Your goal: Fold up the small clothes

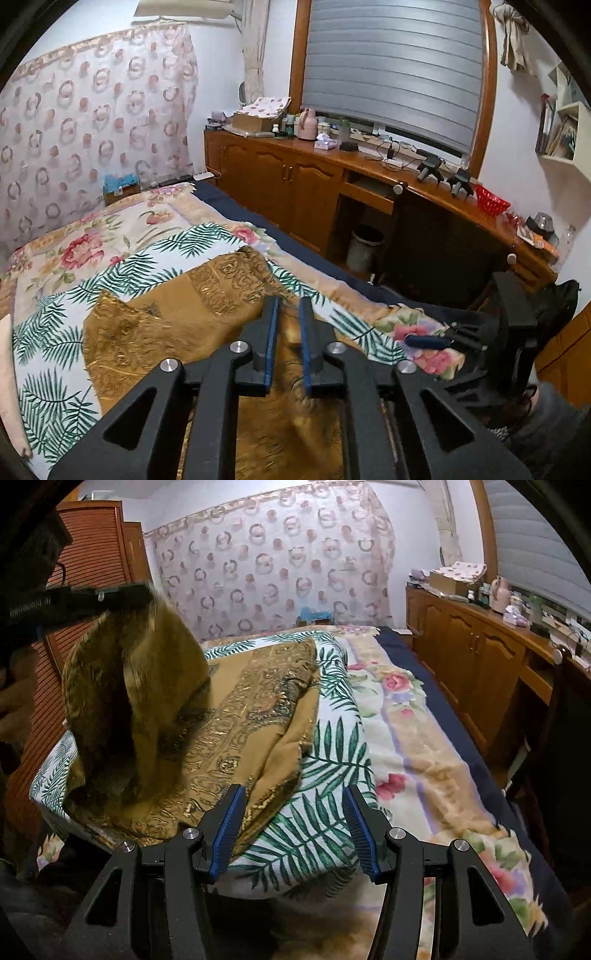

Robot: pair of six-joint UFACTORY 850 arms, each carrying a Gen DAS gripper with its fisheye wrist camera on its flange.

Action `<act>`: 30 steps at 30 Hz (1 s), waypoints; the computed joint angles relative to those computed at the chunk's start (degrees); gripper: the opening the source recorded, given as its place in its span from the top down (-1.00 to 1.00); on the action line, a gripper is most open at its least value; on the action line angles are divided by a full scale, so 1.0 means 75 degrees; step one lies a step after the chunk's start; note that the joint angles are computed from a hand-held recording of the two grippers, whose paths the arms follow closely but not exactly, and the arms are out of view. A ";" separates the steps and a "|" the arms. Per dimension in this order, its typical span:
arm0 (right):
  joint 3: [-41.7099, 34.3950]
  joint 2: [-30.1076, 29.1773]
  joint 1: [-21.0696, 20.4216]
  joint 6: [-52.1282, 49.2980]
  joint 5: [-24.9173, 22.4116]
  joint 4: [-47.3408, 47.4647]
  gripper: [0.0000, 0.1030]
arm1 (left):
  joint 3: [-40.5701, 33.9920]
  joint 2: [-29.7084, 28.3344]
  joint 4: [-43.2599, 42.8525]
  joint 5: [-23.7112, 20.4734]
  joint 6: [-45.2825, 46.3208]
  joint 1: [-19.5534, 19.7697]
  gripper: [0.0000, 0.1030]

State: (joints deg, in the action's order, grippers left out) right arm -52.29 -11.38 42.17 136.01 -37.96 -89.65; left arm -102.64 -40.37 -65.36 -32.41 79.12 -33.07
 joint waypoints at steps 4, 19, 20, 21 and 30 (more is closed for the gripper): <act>-0.0104 -0.0036 0.0020 -0.0117 -0.0046 0.0080 -0.10 | 0.0379 0.0246 -0.0568 0.0013 0.0569 0.0183 0.10; -0.0911 -0.0556 -0.0090 -0.1163 0.0246 0.0097 -0.10 | 0.1529 0.0464 -0.1080 0.1109 0.0665 0.1127 -0.57; -0.1016 -0.0620 -0.0119 -0.1288 0.0296 0.0112 -0.10 | 0.1593 0.0480 -0.1204 0.1180 0.0745 0.1155 -0.57; -0.1126 -0.0688 -0.0153 -0.1417 0.0350 0.0117 -0.10 | 0.1705 0.0517 -0.1424 0.1270 0.0896 0.1225 -0.57; -0.2216 -0.1352 -0.0472 -0.2579 0.0998 0.0021 -0.10 | 0.2311 0.0804 -0.2995 0.1834 0.2425 0.1524 -0.57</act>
State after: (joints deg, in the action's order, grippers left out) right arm -68.91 -21.52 38.63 116.66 -30.47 -89.48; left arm -85.31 -34.34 -87.82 -18.66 97.30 -21.64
